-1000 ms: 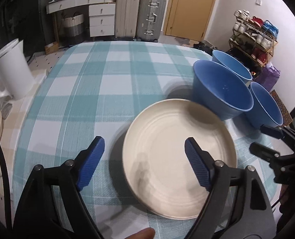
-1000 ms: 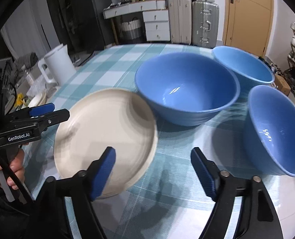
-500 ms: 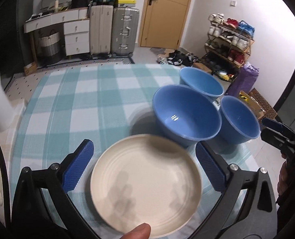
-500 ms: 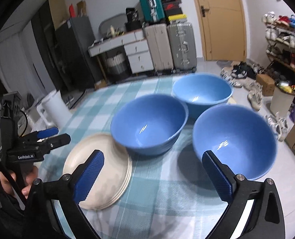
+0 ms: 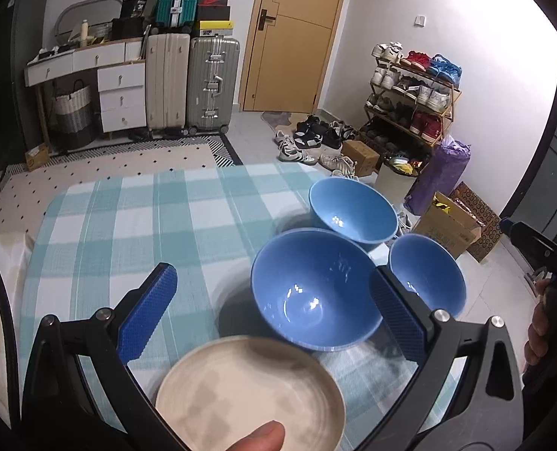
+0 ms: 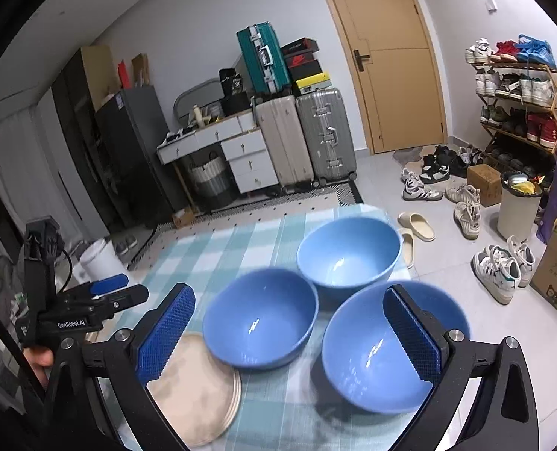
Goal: Organize plates and bowls
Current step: 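Move both tools over the three blue bowls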
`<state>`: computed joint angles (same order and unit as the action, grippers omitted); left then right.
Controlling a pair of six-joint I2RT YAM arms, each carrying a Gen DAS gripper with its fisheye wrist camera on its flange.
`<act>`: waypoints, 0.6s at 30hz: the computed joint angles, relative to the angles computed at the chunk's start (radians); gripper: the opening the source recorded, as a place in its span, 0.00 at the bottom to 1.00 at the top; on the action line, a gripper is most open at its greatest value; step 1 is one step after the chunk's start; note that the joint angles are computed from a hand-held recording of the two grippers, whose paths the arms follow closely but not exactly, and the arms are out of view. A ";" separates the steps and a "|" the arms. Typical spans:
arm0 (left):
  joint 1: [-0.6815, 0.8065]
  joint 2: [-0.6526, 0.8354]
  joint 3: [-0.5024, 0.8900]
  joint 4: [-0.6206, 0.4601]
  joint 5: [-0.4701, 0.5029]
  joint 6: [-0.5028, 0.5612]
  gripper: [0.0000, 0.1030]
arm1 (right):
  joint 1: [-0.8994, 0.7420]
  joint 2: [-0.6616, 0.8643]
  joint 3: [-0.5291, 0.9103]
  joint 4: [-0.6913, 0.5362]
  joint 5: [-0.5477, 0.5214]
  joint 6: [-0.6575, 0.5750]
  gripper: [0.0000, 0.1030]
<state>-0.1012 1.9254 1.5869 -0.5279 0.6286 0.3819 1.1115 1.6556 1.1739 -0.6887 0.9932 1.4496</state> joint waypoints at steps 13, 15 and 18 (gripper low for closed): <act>-0.123 0.207 0.353 -0.120 -0.062 -0.070 0.99 | -0.126 -0.075 -0.023 0.041 -0.019 -0.133 0.99; -0.144 0.252 0.423 -0.142 -0.068 -0.078 0.99 | -0.154 -0.086 -0.045 0.069 -0.036 -0.160 0.99; -0.177 0.327 0.537 -0.175 -0.093 -0.094 0.99 | -0.196 -0.095 -0.077 0.099 -0.059 -0.171 0.99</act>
